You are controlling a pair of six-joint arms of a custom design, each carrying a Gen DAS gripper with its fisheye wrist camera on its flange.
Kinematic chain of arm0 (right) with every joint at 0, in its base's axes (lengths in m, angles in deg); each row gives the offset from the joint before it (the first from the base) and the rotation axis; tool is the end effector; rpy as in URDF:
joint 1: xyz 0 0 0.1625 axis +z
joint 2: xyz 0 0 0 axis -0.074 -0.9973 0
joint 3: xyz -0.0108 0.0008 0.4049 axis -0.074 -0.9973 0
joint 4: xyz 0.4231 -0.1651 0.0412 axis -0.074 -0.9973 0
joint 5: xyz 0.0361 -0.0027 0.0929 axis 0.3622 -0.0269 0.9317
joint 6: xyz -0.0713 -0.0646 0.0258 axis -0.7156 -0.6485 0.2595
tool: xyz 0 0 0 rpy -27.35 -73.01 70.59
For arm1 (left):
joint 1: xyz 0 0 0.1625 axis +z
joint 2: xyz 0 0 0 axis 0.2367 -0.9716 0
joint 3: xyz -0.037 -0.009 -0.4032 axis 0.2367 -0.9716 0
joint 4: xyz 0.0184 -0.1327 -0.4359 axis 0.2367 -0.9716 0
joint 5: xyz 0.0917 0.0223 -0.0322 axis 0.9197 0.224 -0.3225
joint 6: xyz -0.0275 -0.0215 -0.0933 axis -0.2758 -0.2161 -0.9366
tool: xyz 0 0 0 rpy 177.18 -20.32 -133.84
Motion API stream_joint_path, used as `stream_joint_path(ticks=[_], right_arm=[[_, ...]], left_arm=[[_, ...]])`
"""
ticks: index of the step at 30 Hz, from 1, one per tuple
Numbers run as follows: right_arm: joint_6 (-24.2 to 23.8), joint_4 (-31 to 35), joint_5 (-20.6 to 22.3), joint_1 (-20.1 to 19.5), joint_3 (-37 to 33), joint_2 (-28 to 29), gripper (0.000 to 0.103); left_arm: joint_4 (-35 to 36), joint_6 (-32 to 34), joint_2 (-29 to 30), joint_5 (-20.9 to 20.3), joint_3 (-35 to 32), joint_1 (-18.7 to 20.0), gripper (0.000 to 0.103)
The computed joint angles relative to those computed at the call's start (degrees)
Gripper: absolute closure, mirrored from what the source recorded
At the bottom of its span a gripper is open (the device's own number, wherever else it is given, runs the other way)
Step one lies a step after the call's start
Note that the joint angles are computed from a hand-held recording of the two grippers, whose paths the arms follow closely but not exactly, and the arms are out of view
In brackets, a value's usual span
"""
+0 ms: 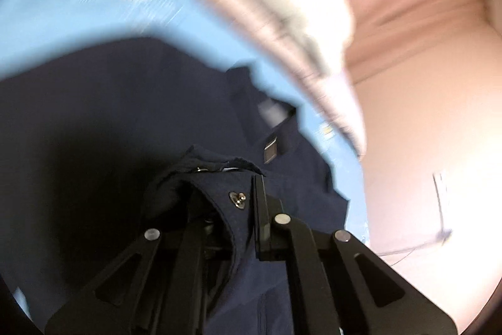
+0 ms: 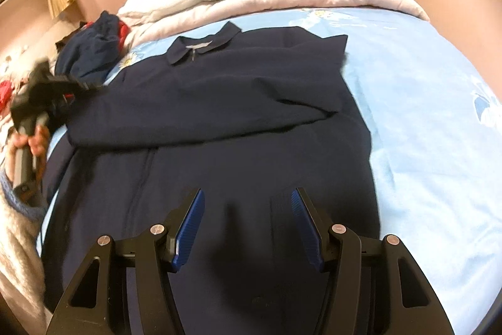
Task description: Fold large clothes
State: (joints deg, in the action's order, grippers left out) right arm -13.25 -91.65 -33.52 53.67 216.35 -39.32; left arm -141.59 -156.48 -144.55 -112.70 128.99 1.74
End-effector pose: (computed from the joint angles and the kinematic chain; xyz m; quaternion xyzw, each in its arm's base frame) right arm -0.0925 -0.3420 0.4195 0.3473 -0.9061 0.1909 0.1481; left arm -0.3550 -0.3249 0.0386 -0.1527 0.8565 -0.4884 0.0665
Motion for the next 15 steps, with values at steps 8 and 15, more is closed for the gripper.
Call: stream_joint_path(ticks=[8, 15], right_arm=[[1.6, -0.7, 0.0, -1.9, -0.7, 0.7, 0.046], [3.8, -1.4, -1.1, 0.0, -2.6, 2.6, 0.046]], left_arm=[[1.7, 7.5, 0.4, -7.2, 3.3, -4.3, 0.097], [-2.7, 10.9, 7.8, -19.9, 2.3, -9.3, 0.097]])
